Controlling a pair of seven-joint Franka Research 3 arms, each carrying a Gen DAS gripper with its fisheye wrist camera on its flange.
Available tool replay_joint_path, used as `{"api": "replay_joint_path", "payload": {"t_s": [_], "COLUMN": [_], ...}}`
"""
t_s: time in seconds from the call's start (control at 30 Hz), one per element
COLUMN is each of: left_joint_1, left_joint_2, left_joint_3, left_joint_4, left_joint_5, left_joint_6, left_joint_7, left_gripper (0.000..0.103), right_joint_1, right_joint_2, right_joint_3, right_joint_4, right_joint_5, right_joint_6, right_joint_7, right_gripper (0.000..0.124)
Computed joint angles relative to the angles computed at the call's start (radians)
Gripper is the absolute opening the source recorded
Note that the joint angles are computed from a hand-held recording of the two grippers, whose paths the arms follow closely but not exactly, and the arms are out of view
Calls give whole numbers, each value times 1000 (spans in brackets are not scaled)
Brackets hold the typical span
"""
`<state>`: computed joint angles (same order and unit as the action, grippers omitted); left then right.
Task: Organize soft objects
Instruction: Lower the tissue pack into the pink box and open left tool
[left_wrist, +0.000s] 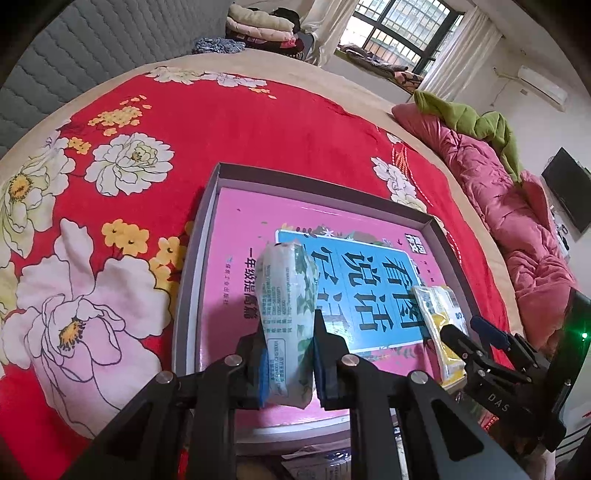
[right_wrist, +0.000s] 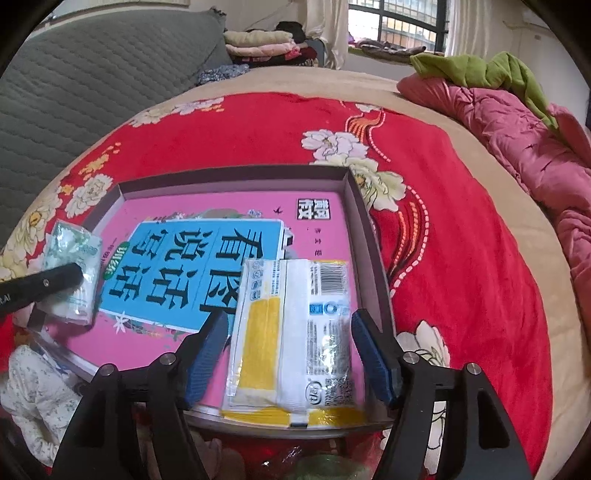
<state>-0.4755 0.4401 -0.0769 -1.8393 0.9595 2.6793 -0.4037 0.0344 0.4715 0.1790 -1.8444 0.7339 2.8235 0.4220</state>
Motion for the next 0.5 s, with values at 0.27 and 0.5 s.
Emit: {"api": "replay_joint_path", "payload": {"t_s": [0.27, 0.5], "left_joint_1": [6, 22], "left_joint_2": [-9, -15], "left_joint_3": [8, 5], "left_joint_4": [-22, -44], "left_joint_5": [11, -11], "left_joint_6": [43, 90], "left_joint_7": [-32, -29], "left_gripper": [19, 31], "right_joint_1": [-43, -42], "right_joint_2": [-55, -93], "right_joint_3": [32, 4], "right_joint_4": [-37, -41], "right_joint_5": [104, 209], "right_joint_6": [-10, -50], "right_joint_7": [-83, -131], "right_gripper": [72, 73]}}
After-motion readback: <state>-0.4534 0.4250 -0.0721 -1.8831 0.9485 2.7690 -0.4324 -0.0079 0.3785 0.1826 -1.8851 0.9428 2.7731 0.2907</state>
